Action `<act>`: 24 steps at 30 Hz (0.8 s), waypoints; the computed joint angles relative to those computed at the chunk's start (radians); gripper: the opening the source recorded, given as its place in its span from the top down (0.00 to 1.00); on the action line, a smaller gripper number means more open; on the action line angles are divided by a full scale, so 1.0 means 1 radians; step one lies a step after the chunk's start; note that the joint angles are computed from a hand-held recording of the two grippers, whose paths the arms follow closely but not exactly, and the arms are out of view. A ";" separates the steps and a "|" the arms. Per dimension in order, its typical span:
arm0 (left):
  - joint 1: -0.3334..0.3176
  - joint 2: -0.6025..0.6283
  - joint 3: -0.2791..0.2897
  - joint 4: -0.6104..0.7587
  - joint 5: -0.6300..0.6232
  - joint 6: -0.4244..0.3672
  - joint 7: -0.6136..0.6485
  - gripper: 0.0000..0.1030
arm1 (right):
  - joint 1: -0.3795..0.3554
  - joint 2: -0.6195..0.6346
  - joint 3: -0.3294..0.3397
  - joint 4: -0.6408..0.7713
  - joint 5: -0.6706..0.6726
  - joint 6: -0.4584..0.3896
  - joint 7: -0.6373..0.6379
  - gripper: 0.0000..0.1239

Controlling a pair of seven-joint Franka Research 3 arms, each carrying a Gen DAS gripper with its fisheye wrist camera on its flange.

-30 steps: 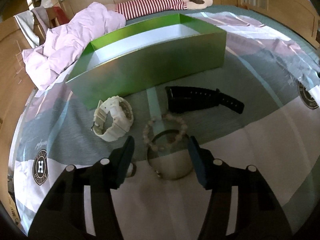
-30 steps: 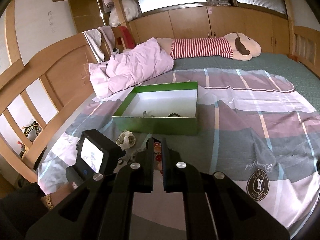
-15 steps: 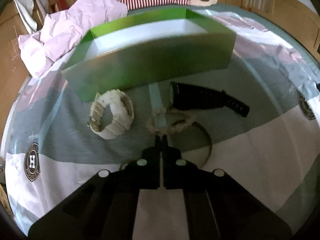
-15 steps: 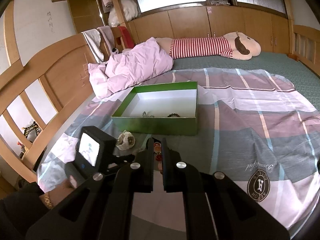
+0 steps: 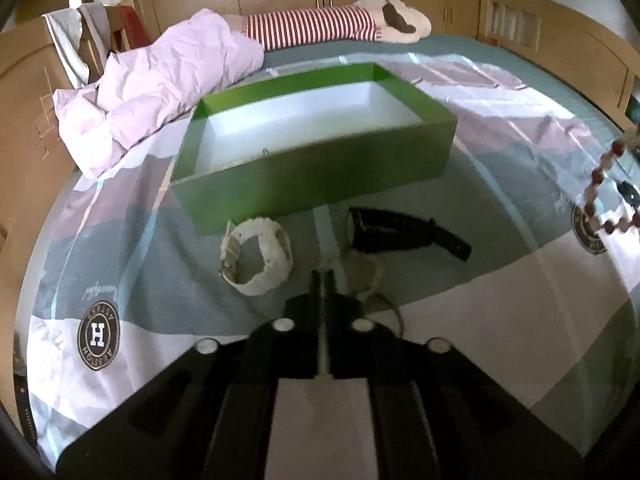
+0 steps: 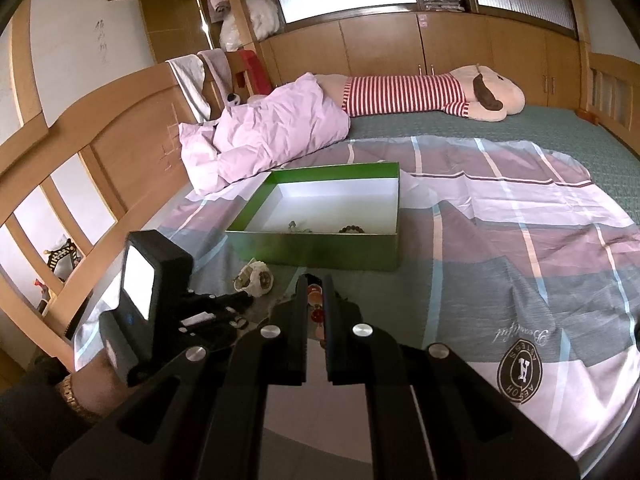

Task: Organize jewelry
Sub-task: 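Grasp the silver bangle with the left tool and lift it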

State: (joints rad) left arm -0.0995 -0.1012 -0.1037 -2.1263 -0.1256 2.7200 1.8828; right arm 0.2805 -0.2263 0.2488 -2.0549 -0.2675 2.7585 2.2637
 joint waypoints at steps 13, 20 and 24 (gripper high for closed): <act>-0.012 0.014 -0.023 0.002 0.047 -0.104 -0.011 0.64 | 0.013 0.011 -0.011 0.008 0.016 -0.016 -0.019 0.95; -0.011 0.026 -0.040 -0.018 0.153 -0.137 -0.110 0.65 | 0.017 0.018 -0.009 0.015 0.011 -0.007 -0.021 0.95; -0.014 0.041 -0.028 0.023 0.025 -0.196 -0.060 0.95 | 0.018 0.021 -0.011 0.017 0.011 -0.016 -0.023 0.95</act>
State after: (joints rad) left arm -0.1131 -0.0599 -0.1321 -2.1035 -0.1007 2.5244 1.8231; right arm 0.2983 -0.2054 0.2374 -2.0383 -0.2566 2.7427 2.2407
